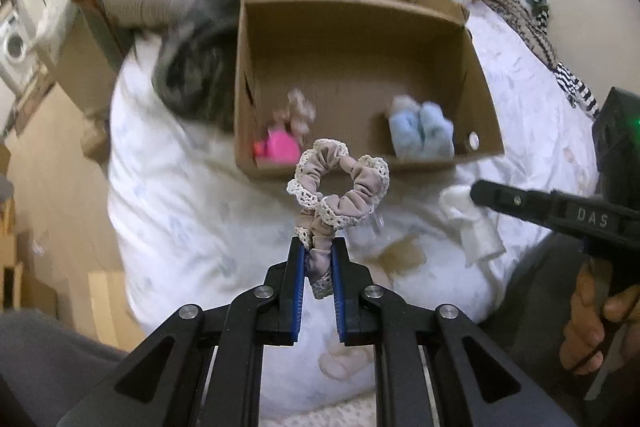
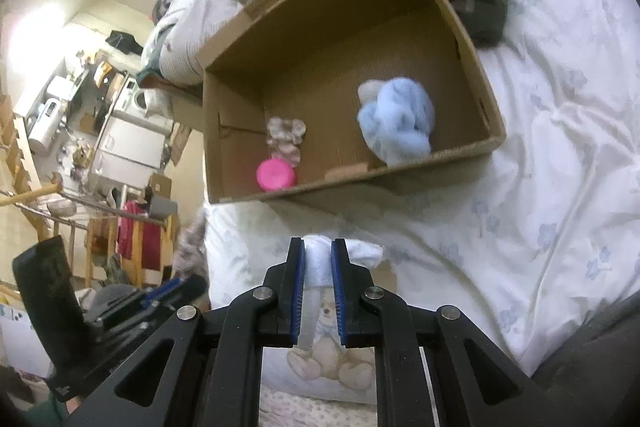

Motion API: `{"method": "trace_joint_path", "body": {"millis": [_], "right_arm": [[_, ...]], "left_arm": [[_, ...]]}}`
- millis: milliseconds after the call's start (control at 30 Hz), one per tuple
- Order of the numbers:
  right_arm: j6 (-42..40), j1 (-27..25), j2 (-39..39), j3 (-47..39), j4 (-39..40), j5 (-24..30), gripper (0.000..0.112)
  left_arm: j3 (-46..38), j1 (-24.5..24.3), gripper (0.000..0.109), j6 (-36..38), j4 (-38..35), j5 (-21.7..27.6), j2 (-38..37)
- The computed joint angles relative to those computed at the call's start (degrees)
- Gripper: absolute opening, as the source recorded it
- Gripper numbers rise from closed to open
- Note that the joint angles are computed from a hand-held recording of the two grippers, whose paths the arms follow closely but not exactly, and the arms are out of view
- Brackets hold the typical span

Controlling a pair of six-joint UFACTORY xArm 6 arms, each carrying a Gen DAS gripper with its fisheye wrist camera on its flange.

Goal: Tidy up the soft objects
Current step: 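Carry the beige scrunchie and white sock over the box with both tools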

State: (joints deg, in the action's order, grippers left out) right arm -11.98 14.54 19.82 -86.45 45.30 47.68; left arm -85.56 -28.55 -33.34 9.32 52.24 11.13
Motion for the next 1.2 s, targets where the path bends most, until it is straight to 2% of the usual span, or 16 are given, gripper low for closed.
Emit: {"method": "trace_joint_path", "body": {"millis": [367, 700, 933, 1200], "right_arm": [[3.1, 0.3, 5.1, -11.9, -8.8, 3.5, 0.015], [6.5, 0.5, 16.1, -30.5, -13.6, 8.4, 0.015], [9.5, 0.6, 24.3, -43.0, -16.4, 12.4, 0.015], [12.5, 0.3, 30.6, -50.5, -18.9, 15.8, 0.015]], "left_arm": [[-14.0, 1.7, 0.012, 1.8, 2.0, 3.2, 9.1], [-29.2, 3.6, 0.012, 3.7, 2.9, 7.4, 18.5], [-40.8, 4.6, 0.012, 4.0, 2.3, 13.0, 27.0], [-44.1, 5.3, 0.012, 3.8, 0.6, 15.0, 31.7]]}}
